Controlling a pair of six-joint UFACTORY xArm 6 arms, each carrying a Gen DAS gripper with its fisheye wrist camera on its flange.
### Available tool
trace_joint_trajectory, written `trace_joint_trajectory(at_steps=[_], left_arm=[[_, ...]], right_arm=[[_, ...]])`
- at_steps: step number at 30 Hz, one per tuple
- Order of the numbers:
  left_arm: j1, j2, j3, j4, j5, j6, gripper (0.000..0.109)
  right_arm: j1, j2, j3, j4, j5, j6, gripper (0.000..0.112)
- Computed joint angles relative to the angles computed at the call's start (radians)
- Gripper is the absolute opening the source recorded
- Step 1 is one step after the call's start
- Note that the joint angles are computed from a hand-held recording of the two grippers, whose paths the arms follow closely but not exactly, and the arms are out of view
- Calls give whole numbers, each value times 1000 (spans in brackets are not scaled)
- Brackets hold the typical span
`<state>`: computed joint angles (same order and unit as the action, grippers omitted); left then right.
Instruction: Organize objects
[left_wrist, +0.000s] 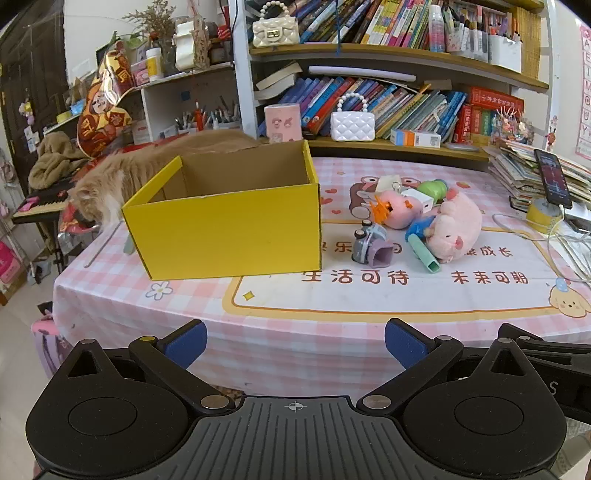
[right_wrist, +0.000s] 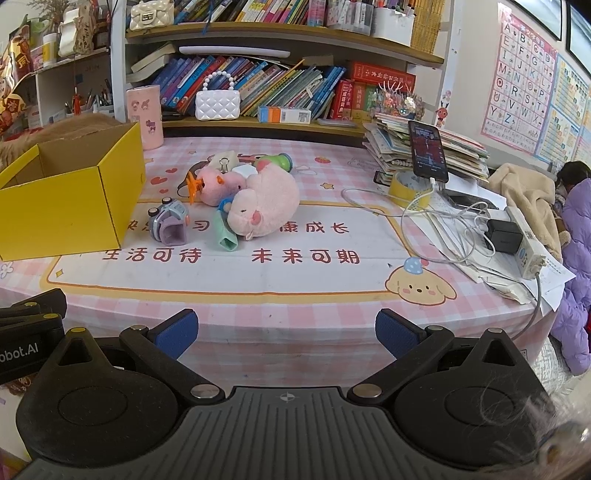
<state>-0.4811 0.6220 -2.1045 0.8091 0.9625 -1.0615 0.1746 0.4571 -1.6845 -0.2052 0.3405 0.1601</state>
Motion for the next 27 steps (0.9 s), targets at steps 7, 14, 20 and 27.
trace_joint_trajectory(at_steps=[7, 14, 20, 27], left_arm=[[0, -2, 3, 0, -1, -1, 103], [3, -5, 9, 0, 1, -4, 103], [9, 9, -15, -13, 9, 7, 103], [16, 33, -47, -34, 12, 27, 103]], right_arm=[[0, 1, -1, -6, 0, 5, 103], [1, 2, -3, 0, 2, -5, 103], [7, 25, -37, -4, 23, -8, 103], [9, 41, -61, -8, 39, -6, 103]])
